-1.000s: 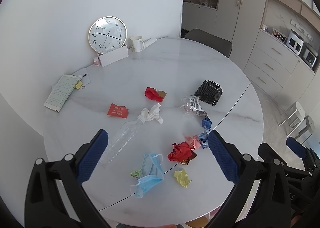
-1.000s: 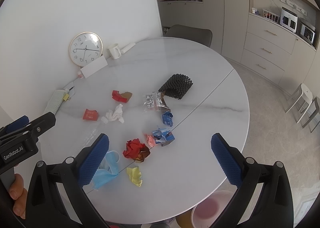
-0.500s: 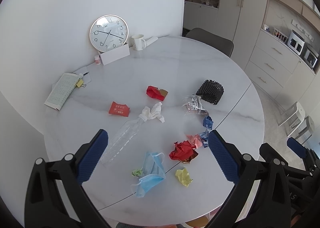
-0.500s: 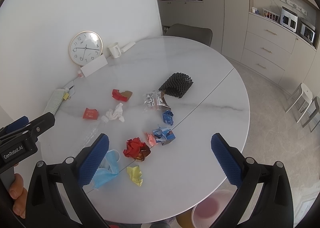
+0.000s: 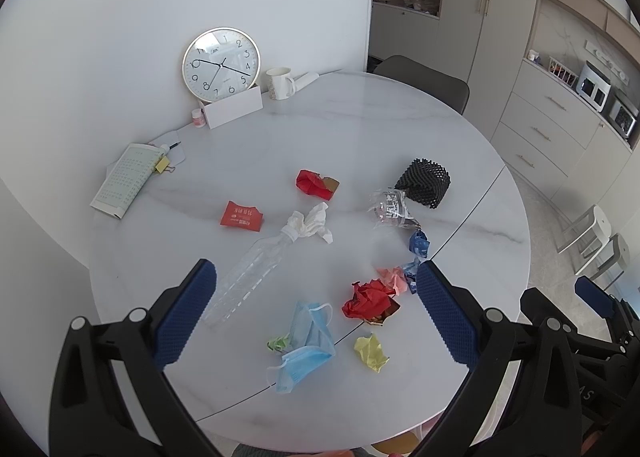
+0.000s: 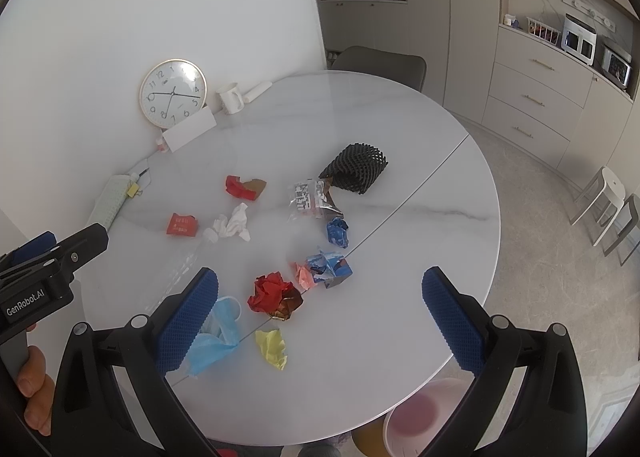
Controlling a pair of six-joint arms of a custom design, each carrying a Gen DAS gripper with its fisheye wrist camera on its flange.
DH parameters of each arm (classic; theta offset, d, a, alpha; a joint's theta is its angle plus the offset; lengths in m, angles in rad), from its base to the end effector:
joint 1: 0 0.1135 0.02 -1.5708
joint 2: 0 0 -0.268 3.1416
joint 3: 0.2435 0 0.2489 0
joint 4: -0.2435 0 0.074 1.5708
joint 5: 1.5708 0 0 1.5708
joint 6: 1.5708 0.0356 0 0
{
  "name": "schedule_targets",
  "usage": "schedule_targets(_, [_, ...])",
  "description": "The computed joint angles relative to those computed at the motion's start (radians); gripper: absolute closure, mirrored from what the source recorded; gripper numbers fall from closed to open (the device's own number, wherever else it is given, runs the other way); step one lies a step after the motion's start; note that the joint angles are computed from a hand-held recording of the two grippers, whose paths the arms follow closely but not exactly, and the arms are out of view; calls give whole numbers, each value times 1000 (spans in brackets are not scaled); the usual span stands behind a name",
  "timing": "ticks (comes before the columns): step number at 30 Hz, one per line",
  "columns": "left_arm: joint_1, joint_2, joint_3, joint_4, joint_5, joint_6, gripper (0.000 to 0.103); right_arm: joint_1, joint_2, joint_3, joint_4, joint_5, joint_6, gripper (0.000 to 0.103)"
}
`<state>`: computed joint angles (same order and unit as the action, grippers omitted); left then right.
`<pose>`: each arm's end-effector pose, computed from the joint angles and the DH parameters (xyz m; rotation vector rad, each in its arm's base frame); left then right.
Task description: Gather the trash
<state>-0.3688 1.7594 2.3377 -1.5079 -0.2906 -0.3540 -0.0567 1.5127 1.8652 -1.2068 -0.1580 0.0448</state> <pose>0.2876 -0.1002 0.4724 -0.1006 2.4447 0.0476 0.2820 -0.0104 0.4384 0.0511 2.4188 0.1860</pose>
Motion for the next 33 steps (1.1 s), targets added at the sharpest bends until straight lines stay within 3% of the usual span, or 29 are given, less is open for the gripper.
schedule_targets(11, [17, -51, -90, 43, 15, 37, 7, 2, -21, -34, 0, -10, 1, 2])
schedule_targets(16, [102, -191, -355, 220, 148, 220, 7, -12, -53, -149, 54, -86, -31, 2])
schedule_targets(19, [172, -283, -552, 333, 225, 360, 7, 9, -91, -281, 123, -61, -46, 2])
schedule_targets(24, [267, -292, -764, 359, 378, 603, 7, 1, -112, -449, 204, -72, -34, 2])
schedule_targets(28, [265, -254, -903, 410, 404, 687, 7, 16, -118, -560, 261, -23, -3, 2])
schedule_targets(33, [293, -185, -908, 427, 459, 731, 7, 40, -129, -647, 295, -15, 65, 2])
